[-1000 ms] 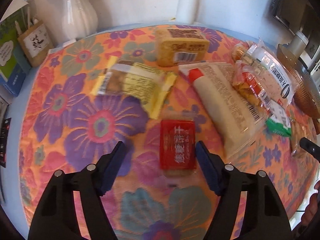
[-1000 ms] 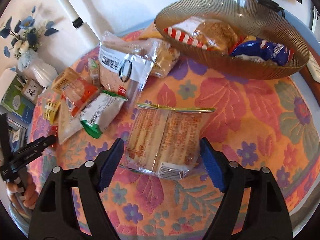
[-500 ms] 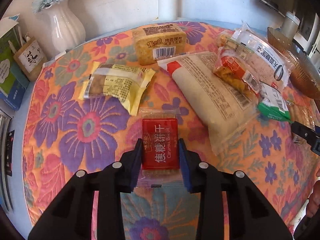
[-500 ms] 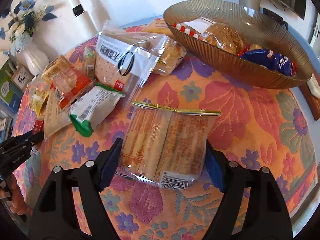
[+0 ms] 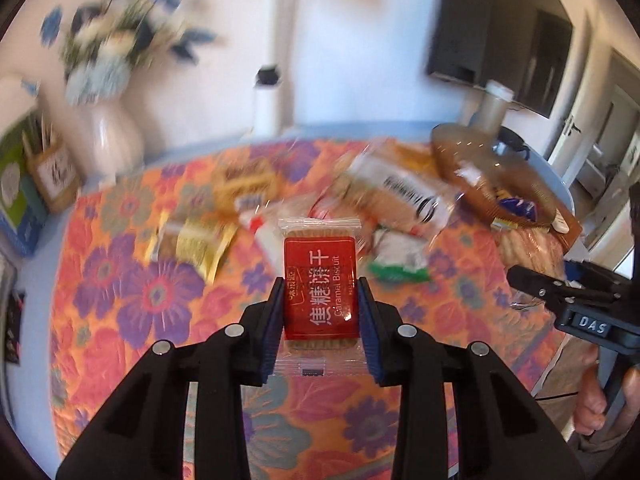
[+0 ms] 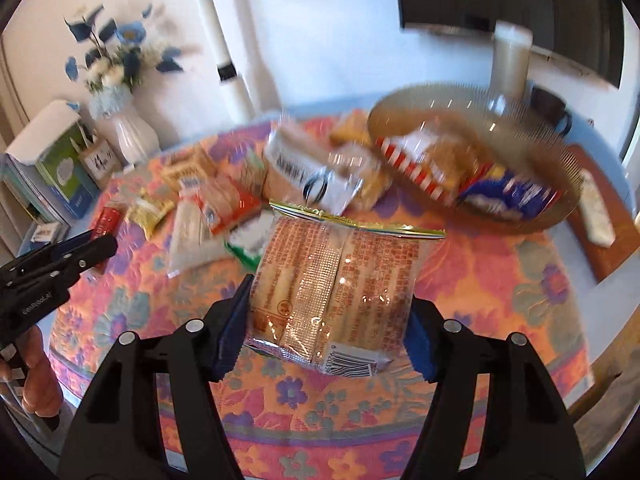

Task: Organize snacks
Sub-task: 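Grasp the red caramel biscuit packet with left gripper while right grasps the breadstick bag, then carry both packets over the glass bowl and open both grippers to drop them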

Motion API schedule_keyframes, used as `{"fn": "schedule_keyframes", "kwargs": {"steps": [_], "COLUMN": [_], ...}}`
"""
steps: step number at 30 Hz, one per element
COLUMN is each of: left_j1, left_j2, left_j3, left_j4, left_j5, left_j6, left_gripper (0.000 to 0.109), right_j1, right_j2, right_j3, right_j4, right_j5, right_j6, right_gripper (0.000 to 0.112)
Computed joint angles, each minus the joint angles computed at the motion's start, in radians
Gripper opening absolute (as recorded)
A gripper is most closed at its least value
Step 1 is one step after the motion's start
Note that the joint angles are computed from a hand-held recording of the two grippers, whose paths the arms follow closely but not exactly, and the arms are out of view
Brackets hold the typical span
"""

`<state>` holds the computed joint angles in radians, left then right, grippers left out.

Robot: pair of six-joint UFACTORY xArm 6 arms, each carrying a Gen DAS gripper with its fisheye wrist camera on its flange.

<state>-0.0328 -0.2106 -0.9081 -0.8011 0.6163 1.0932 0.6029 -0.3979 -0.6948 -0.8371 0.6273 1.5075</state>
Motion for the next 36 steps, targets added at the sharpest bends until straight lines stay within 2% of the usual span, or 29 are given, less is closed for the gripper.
{"fn": "schedule_keyframes", "kwargs": {"steps": [5,10,12,16,22,29,31,32,33,34,36], "left_j1": [-0.069,-0.167,-0.204,-0.293,-0.384,-0.469,-0.488,-0.493,-0.491,-0.487,-0.477], "left_j2": [-0.036,0.005,0.041,0.157,0.357,0.532,0.566,0.583,0.601,0.615,0.618], "left_j3": [-0.025,-0.122,-0.174,-0.311,-0.517,-0.683,-0.713,-0.73,-0.757,-0.777,-0.786], "left_j4": [-0.009,-0.008,0.002,0.062,0.092,0.163,0.184,0.193,0.183,0.174,0.152], "left_j5": [0.014,0.032,0.046,0.059,0.109,0.081,0.039,0.023,0.039,0.055,0.071], "left_j6": [0.002,-0.059,-0.091,-0.201,-0.295,-0.386,-0.419,-0.443,-0.45,-0.454,-0.442], "left_gripper": [0.033,0.033,0.033,0.033,0.033,0.034,0.039,0.049,0.057,0.06,0.064], "right_j1": [-0.042,-0.095,-0.14,-0.29,-0.451,-0.565,-0.587,-0.606,-0.612,-0.622,-0.623], "right_j2": [-0.127,-0.221,-0.247,-0.289,-0.197,-0.07,-0.043,-0.032,-0.03,-0.035,-0.059], "right_j3": [0.033,0.029,0.038,0.077,0.058,0.009,-0.001,0.003,0.007,0.015,0.024], "right_j4": [0.018,0.0,0.001,0.079,0.168,0.226,0.258,0.316,0.351,0.384,0.348], "right_j5": [0.015,0.109,0.101,-0.005,-0.108,-0.183,-0.205,-0.237,-0.251,-0.266,-0.255], "right_j6": [-0.058,-0.113,-0.133,-0.201,-0.29,-0.365,-0.389,-0.432,-0.453,-0.473,-0.445], "right_gripper": [0.068,0.068,0.068,0.068,0.068,0.068,0.068,0.068,0.071,0.075,0.077]}}
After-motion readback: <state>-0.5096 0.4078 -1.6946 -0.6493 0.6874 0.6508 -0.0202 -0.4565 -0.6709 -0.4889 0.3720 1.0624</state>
